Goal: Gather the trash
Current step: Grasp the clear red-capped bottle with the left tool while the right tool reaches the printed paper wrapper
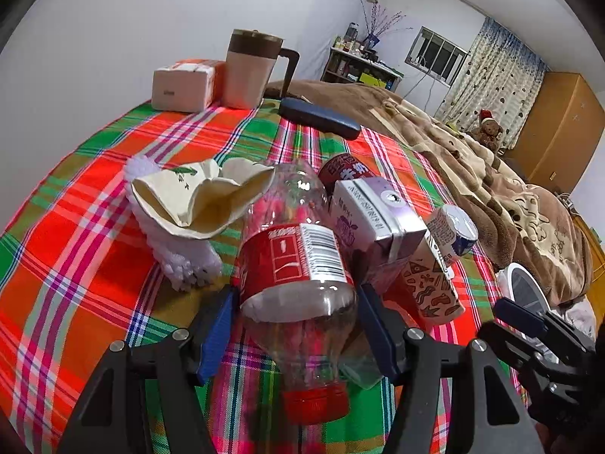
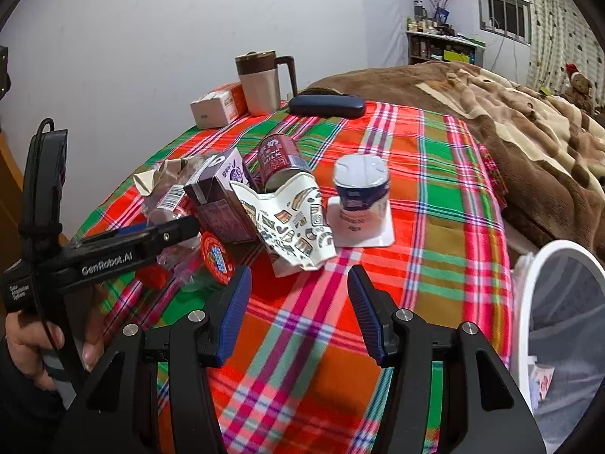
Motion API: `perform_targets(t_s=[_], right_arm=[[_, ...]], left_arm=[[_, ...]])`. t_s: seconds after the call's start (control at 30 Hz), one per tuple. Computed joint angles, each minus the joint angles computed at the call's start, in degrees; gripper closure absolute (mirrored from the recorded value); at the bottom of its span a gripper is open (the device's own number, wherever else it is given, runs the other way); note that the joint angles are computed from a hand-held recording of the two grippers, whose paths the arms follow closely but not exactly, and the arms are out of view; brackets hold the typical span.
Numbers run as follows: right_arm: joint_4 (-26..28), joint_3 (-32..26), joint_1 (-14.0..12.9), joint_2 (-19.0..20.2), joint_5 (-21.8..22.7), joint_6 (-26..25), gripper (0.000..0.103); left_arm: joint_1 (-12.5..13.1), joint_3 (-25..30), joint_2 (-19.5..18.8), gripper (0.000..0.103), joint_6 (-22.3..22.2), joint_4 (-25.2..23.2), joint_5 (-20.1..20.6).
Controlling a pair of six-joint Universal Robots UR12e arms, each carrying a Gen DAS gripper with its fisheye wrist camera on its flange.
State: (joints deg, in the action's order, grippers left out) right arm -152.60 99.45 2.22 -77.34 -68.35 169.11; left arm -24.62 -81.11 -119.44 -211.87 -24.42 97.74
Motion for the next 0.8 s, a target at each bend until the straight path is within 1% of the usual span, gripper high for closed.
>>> perform_targets(t_s=[0.03,0.1,0.27,0.33,0.37,0.43,0.53,0.8], right_arm=[[0.15,-0.29,0.18,0.24,-0.01,-0.3,0.052],[0.28,-0.87,0.62,0.71,-0.29,-1.1,0.053],[0.94,-2.18,1.43,1.8,-0.42,-3.05,0.061],[1.92,-2.94,1.92,2.42,-0.89,-4.32,0.069],[2.6,-3.25,2.06,2.64,-1.19,-4.71,0.076],[3.66,-3.62,2.27,2.84,-1.74,-5.07,0.085],[2.41,-2.96,2.23,2.32,-1.77,-4.73,0.09],[0.95,-0.4,1.07,-0.05,0.43,-3.0,0.092]], left_arm=[[0.06,-0.23,0.08,0.039,0.2,0.39,-0.32],[0.18,-0.55,0.24,0.04,0.53,0.73,-0.79],[0.47,-1.58,0.77,0.04,0.9,1.82,-1.81],[0.52,-2.0,1.01,0.04,1.01,2.16,-2.0],[0.54,-2.14,1.09,0.04,1.12,2.31,-2.09],[0.58,-2.38,1.25,0.04,1.25,2.55,-2.27],[0.58,-2.86,1.62,0.04,1.5,3.07,-2.23],[-0.08,-4.06,2.69,0.04,2.7,5.07,-1.49]])
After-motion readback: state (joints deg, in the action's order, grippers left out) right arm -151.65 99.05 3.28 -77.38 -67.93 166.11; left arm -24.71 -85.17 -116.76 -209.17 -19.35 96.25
